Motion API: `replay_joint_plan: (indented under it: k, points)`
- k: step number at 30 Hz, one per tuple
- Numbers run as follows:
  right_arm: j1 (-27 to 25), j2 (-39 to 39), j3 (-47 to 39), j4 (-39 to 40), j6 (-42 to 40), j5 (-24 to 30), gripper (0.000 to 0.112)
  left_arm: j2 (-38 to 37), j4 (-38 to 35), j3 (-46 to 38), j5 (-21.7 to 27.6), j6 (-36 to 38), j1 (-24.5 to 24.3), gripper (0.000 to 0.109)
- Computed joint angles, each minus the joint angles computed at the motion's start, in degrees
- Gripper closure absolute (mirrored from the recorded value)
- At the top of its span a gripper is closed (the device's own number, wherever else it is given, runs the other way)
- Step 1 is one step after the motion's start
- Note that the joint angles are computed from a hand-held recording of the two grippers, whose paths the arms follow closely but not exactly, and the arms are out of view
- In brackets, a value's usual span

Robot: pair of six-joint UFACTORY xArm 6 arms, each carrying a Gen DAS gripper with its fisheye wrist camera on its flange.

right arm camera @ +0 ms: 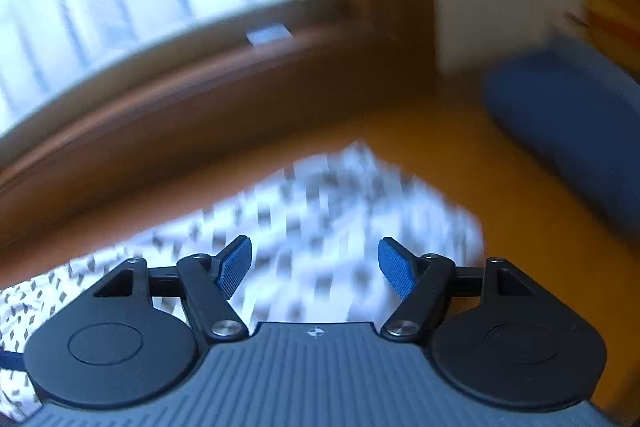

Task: Fold clothes

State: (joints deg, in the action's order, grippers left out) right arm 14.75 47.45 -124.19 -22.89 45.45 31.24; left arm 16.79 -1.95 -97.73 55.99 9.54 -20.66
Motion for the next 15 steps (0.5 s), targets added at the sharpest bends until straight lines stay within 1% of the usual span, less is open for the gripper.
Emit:
replay_joint_plan:
  k: [3,5,6,8,10,13,15]
  points:
    - [3.31,-7.6,11.96,1.11,6.04,-1.69,0.039,-5.55,0.02,6.59,-1.96,-0.72,2.88,0.006]
    - [5.92,-10.26,15.42,2.17,7.49,-1.68,0.039,-10.25,0.79,12.56,-4.72,-0.31,5.37,0.006]
    - [7.3,-9.76,14.68,3.44,6.13,-1.42,0.039,-12.57,1.24,15.4,-6.06,-0.02,6.74,0.006]
    - [10.48,-10.2,14.87,3.16,4.92,-1.57,0.039,-17.84,0.79,21.57,-7.94,1.69,10.56,0.006]
    - [14.31,-9.1,12.49,-0.24,5.52,-0.26,0.039,-22.99,-1.27,27.28,-8.35,4.85,15.33,0.006]
    - [20.54,-6.36,7.48,-6.88,11.15,3.27,0.039,-30.55,-5.04,34.76,-7.11,11.74,24.03,0.006]
    - [25.07,-4.14,3.12,-7.86,13.62,7.07,0.039,-34.4,-7.66,38.04,-5.37,17.0,30.82,0.006]
